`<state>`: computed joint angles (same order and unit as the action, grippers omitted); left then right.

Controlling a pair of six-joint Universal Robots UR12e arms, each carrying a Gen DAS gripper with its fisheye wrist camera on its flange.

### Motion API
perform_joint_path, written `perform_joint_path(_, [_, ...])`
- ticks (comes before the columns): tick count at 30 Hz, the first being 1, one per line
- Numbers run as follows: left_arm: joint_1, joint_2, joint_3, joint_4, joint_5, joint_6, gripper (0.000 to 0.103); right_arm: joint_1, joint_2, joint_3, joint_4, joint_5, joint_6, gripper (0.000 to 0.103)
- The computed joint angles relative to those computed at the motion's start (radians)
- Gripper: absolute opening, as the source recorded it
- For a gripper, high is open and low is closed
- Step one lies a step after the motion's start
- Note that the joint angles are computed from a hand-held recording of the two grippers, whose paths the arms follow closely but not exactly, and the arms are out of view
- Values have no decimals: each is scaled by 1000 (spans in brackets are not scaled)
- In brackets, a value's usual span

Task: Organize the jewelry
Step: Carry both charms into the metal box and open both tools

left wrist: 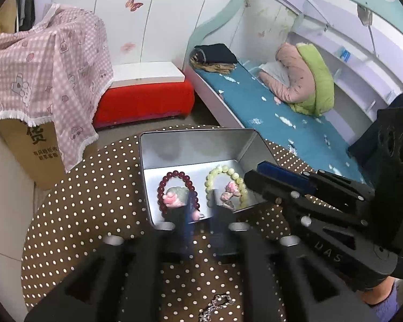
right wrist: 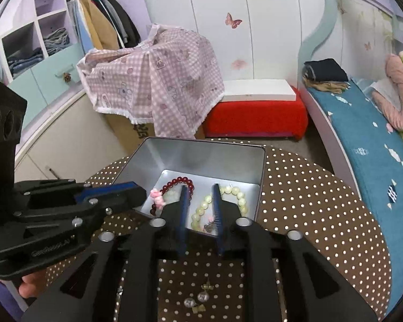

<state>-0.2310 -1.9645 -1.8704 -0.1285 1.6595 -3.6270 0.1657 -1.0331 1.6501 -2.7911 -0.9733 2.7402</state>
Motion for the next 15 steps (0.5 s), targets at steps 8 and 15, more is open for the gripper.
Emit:
perform_joint_path(8, [-28, 41, -57, 100, 66, -35, 60, -35, -45, 66, -99, 23, 24, 49])
perform_joint_path(15, [-66, 59, -96, 126, 133, -58, 63, -62, -91, 133, -100, 4, -10, 50])
